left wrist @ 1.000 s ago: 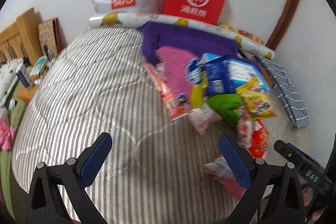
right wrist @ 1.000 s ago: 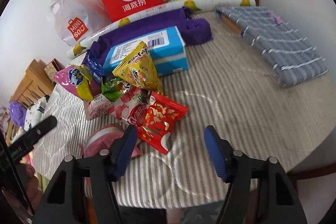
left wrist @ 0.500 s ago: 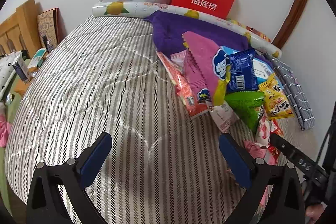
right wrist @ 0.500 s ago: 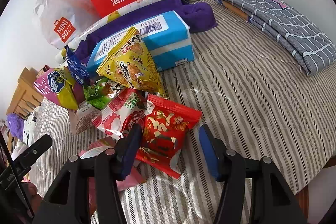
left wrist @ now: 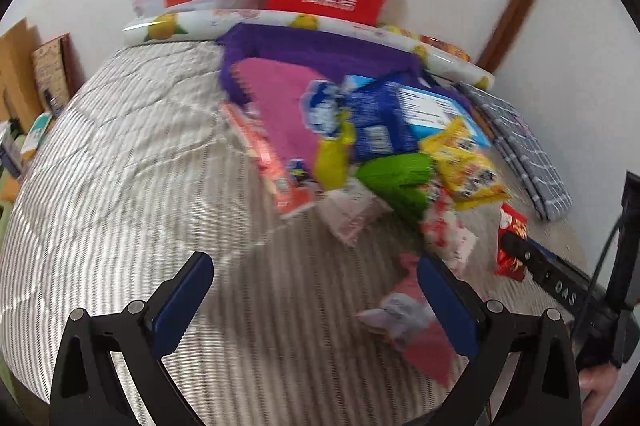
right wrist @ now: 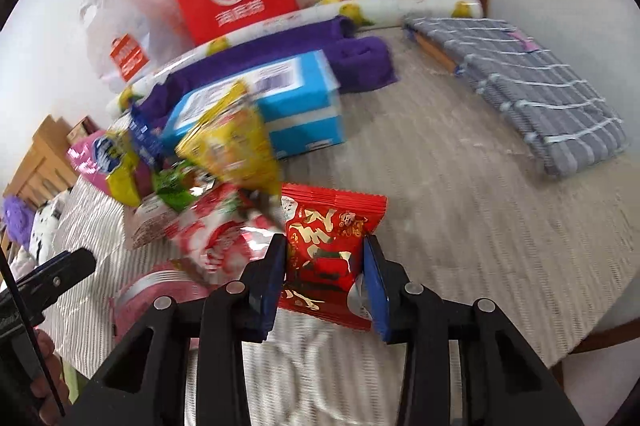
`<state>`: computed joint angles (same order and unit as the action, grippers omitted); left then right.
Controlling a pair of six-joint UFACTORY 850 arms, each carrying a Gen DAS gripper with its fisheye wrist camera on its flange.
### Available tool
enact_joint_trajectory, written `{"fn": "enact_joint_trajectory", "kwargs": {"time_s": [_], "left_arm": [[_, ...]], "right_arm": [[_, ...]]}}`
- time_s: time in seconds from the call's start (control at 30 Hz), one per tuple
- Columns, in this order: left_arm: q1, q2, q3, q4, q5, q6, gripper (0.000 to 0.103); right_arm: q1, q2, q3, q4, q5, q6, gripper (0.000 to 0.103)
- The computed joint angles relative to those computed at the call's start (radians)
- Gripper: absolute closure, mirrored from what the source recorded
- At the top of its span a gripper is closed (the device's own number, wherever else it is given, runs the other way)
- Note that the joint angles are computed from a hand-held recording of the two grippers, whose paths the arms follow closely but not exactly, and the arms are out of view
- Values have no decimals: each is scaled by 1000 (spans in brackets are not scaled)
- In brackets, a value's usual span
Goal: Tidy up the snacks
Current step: 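Grasp the red candy packet with the right tool while the left tool grasps the pink packet, then carry both packets up over the purple towel with both tools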
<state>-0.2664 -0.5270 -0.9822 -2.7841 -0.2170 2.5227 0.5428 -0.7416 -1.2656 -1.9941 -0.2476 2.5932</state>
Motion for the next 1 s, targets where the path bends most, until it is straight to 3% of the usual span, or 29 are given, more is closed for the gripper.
{"fn": "enact_joint_trajectory", "kwargs": {"time_s": [0.17,0.37,0.5,0.67,0.77,1.0], "left_arm": [[-38,-19,-22,194,-4,-136,1],[-82,-49,-48,200,51,-75,1],[-93,-58,-45,213,45,-94,1],[-92,-67,-50,245,38,-129,24],[-93,-55,-38,147,32,-21,39],[-64,-13,-9,261,36,-139,44]], "right_arm": [[-29,49,73,-90,-37,124,65],[-49,90,136,-165,-73,218,65],[-59,99,157,-216,-88,293,65],[-53,95,154,-209,-89,277,65],[-47,94,147,-201,-85,252,65],[-29,100,131,-152,-74,182,65]]}}
